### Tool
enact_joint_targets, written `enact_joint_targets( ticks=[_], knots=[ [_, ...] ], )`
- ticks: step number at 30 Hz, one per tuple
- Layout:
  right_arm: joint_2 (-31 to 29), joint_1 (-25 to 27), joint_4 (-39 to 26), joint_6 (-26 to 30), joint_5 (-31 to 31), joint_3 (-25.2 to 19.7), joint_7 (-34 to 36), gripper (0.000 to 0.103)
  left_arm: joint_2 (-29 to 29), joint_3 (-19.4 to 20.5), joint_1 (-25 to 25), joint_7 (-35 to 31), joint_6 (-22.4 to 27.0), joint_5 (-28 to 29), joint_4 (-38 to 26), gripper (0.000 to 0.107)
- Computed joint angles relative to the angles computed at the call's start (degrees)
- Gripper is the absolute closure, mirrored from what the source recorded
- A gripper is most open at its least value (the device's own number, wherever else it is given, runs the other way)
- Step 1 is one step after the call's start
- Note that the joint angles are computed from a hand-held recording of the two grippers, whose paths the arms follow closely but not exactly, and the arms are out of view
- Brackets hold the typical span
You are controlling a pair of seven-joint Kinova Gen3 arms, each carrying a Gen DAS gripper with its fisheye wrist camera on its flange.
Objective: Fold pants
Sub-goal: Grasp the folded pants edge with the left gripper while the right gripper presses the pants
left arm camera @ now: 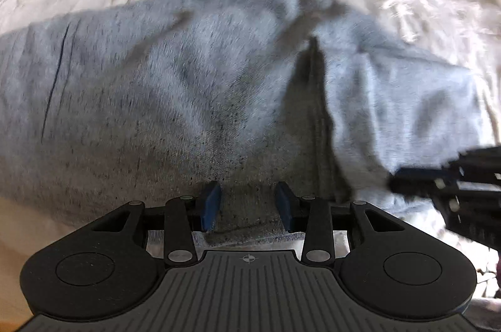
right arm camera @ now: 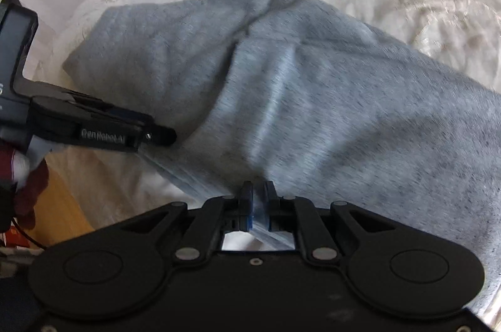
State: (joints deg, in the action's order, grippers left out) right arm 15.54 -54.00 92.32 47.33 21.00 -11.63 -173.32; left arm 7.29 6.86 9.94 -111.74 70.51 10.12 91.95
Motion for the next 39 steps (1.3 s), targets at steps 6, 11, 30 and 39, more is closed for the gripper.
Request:
enact_joint_targets(
  ticks=[6, 11, 30, 39],
  knots=[
    [2.68, -2.00, -7.39, 3.57, 8.90, 3.94, -7.96, 0.093, -1.08, -2.82, -6.29, -9.30, 2.41, 6.29, -2.91, 0.070],
    [8.16, 0.12, -15.17, 4.99, 10.71, 6.79, -8.57, 0.093, -1.20, -5.12, -10.95, -13.33, 4.27, 8.24, -5.51, 0.070],
    [22.78, 1.28, -35.24, 17.63, 0.26, 13.61, -2.35, 0.092, 5.63, -6.78, -24.03, -20.96, 7.07, 17.34, -15.22, 0.030],
    [23.15, -4.80, -38.29, 22.41, -1.18, 10.42, -7.26, 0.091, 11.19, -5.73, -23.75, -17.95, 5.56, 13.26, -18.53, 0.027]
  ],
)
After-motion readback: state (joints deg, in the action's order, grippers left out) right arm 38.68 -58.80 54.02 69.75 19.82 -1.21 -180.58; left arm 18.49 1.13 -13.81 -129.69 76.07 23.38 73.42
